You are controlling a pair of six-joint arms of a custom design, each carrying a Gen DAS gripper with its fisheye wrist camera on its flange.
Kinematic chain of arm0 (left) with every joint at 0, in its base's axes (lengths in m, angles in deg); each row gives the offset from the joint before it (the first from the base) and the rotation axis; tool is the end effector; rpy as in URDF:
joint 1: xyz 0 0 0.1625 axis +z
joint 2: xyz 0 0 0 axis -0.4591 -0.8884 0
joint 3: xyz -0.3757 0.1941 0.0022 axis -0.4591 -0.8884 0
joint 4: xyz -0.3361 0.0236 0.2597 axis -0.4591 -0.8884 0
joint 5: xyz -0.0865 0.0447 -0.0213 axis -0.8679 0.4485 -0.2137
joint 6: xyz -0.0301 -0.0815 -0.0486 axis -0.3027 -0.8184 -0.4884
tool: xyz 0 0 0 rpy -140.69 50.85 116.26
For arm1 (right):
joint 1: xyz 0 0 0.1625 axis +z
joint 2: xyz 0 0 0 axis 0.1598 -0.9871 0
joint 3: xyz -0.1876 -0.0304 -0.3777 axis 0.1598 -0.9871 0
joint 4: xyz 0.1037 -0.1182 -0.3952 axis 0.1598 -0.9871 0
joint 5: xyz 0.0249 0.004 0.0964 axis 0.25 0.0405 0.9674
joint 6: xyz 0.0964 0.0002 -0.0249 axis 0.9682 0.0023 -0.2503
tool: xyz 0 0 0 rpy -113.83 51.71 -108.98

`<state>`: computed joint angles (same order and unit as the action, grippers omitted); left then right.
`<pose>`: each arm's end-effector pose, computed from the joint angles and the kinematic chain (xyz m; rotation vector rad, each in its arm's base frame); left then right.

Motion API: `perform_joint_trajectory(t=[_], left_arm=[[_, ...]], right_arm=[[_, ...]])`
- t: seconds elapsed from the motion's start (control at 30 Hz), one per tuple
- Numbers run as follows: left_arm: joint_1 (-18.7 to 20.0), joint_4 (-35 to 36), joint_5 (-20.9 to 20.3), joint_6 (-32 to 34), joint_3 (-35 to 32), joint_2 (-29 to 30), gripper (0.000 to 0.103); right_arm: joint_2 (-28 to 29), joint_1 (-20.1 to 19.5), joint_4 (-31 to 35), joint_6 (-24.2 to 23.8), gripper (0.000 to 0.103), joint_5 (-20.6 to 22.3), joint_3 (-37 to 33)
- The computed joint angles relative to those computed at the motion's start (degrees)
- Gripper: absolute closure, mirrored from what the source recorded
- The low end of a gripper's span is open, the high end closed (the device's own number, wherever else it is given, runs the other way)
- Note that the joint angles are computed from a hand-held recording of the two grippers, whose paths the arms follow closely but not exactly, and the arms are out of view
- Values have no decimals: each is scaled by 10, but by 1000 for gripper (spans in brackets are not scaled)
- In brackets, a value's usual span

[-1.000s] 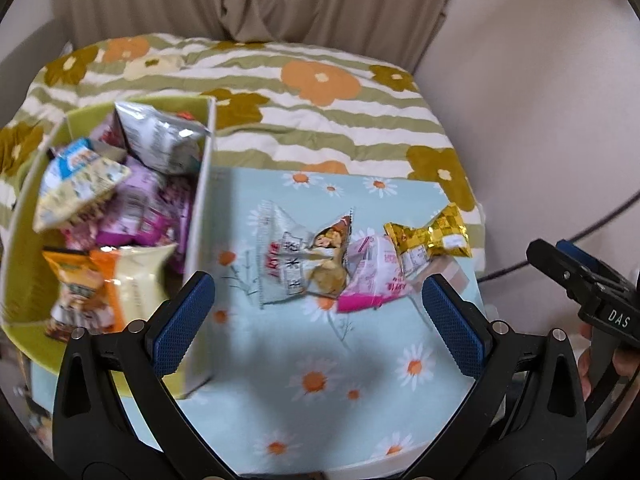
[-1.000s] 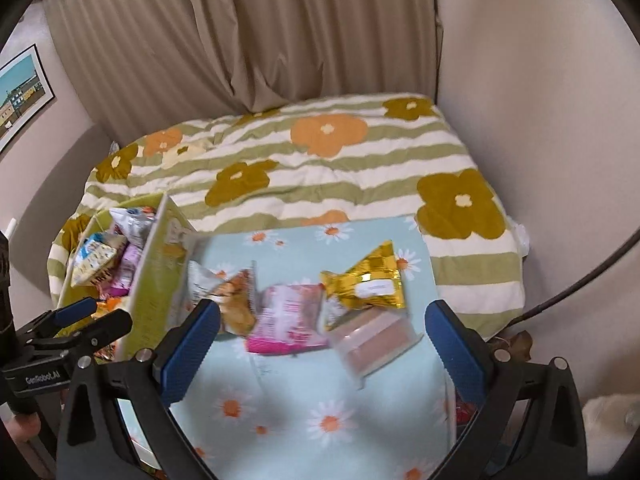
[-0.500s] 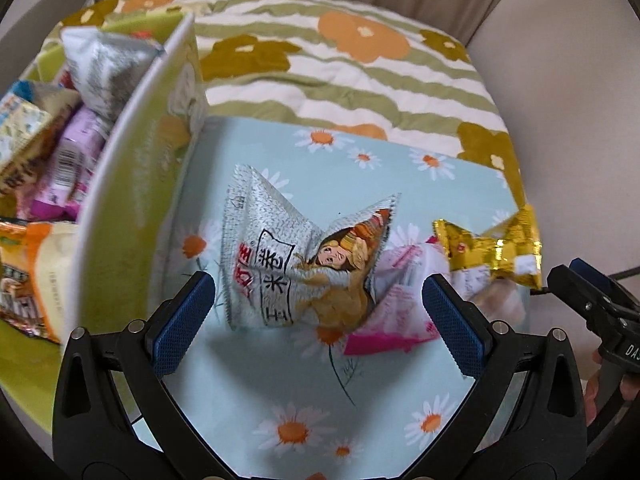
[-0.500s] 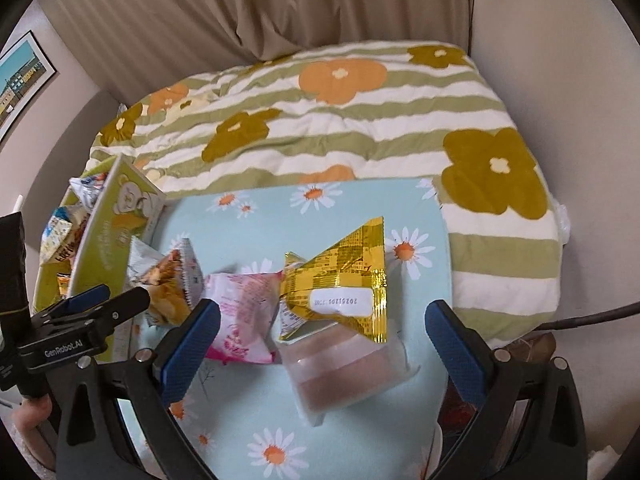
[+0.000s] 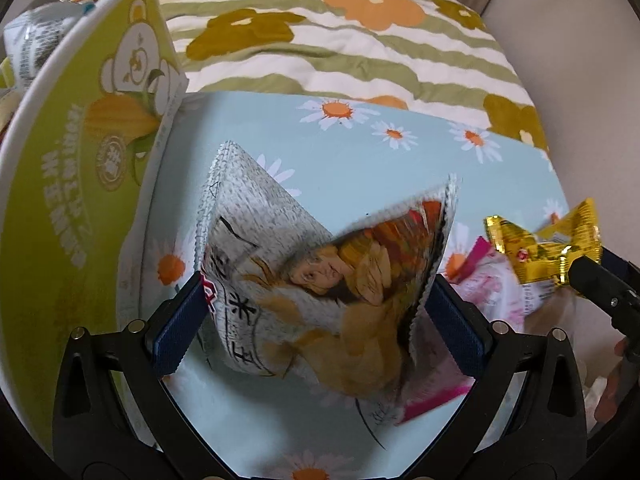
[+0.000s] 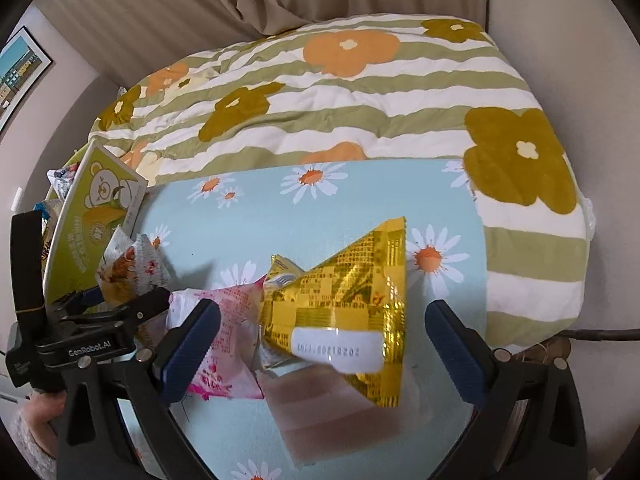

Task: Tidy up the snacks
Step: 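Grasp the potato-chip bag with the left tool while the right tool grasps the gold wrapper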

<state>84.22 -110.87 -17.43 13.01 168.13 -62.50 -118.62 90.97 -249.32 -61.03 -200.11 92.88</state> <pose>-0.0776 -0.4865 0.0856 0.1568 2.4153 -0.3534 0.1651 -0.4379 0.0696 0.2194 -2.6083 0.4869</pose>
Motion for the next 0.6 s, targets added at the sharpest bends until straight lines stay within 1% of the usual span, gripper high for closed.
perform_joint_trajectory(t=[0.07,0.1,0.13,0.17,0.23,0.4,0.6], left_arm=[[8,3,-7,4,-3,1,3],[14,4,-16,6,-4,1,12],[19,5,-23,6,-6,2,15],[21,7,-23,5,-6,2,15],[20,0,-19,10,-3,2,19],[20,-6,-17,18,-4,3,22],[16,-3,-17,9,4,-8,22]], right_arm=[[5,-5,3,-2,1,4,-4],[7,-7,6,-4,2,5,-6],[9,-9,7,-4,2,6,-8],[10,-10,8,-5,3,8,-9],[12,-14,14,-7,6,10,-12],[19,-22,34,-5,14,21,-20],[28,-27,41,-8,19,31,-28]])
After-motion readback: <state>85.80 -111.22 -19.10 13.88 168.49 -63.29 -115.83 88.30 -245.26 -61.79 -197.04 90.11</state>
